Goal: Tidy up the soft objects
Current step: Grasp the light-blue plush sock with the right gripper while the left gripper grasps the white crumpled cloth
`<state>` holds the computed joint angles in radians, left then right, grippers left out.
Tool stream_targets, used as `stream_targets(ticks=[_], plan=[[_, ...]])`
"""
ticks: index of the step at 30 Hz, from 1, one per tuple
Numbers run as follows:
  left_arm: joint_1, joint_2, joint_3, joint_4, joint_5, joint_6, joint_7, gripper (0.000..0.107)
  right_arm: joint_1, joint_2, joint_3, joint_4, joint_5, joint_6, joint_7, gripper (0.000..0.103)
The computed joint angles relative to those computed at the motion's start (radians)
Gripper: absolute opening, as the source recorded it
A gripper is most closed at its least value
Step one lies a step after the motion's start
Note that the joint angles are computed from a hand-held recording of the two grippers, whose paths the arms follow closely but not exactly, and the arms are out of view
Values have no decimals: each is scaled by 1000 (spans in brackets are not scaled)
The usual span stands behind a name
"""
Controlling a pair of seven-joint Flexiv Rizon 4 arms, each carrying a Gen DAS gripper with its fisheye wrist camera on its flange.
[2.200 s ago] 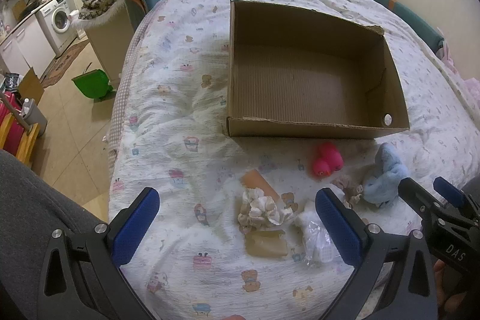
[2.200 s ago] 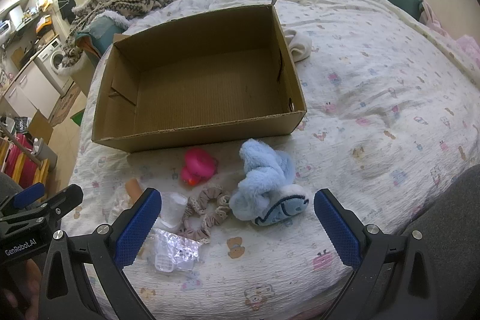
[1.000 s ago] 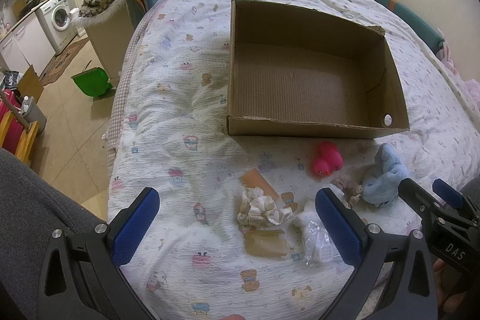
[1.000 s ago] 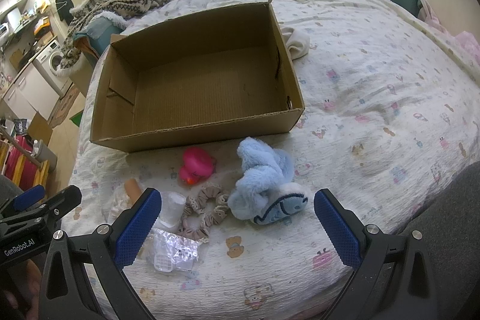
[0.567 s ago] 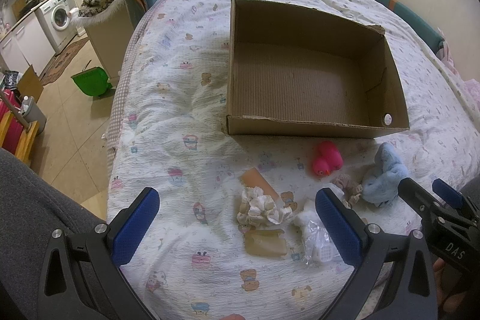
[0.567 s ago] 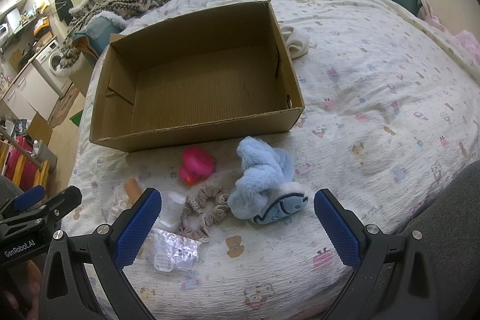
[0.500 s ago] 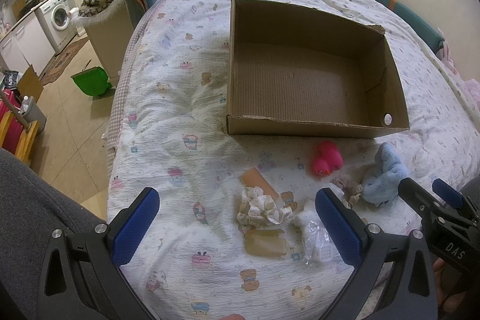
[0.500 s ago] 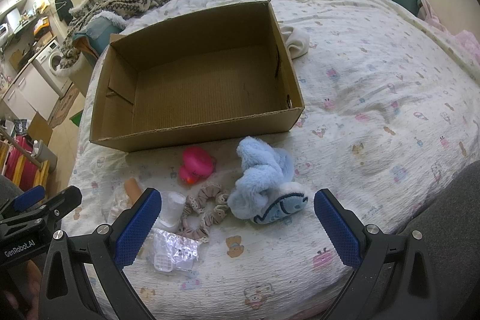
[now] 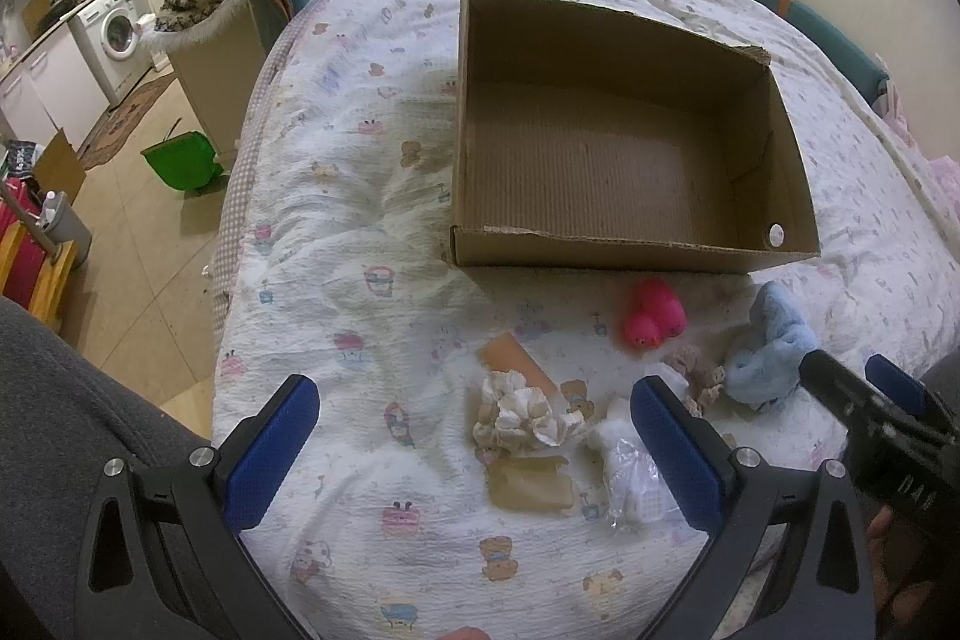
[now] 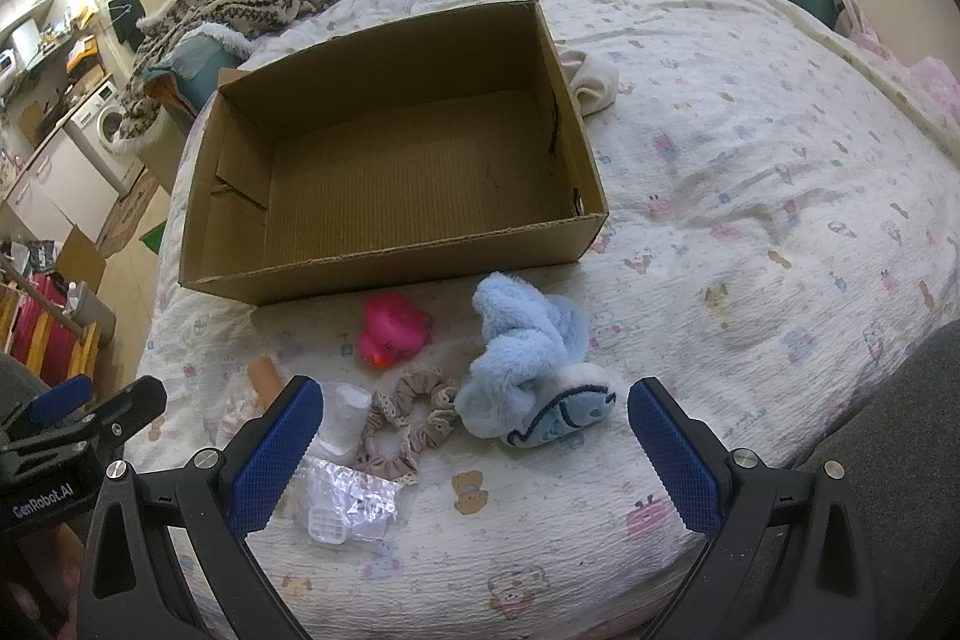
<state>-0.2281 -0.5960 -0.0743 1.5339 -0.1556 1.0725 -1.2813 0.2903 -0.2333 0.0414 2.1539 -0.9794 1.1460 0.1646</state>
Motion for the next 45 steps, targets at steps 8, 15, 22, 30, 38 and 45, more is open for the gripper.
stream_targets(ticks=[8,15,22,30,38,45], plan=[[2,-18,13,-41,-8,-59,-49,103,-87,-32,56,-27,403,37,-235,103],[7,-33,21,-76,2,-113,-94,103,-127,-162,152,-179,798,-42,-578,103],[19,-42,14,-93,-7,-146,-106,103,-84,-214,124,-231,927,-97,-643,68],[31,-44,-3,-97,-28,-151,-75,103,-11,-159,78,-166,878,5,-602,44],[38,-98,8,-221,-43,-303,-111,102,88,-59,-22,-28,641,212,-416,44],[32,-181,-2,-355,-40,-546,-123,84,24,-40,8,-5,646,262,-422,44]])
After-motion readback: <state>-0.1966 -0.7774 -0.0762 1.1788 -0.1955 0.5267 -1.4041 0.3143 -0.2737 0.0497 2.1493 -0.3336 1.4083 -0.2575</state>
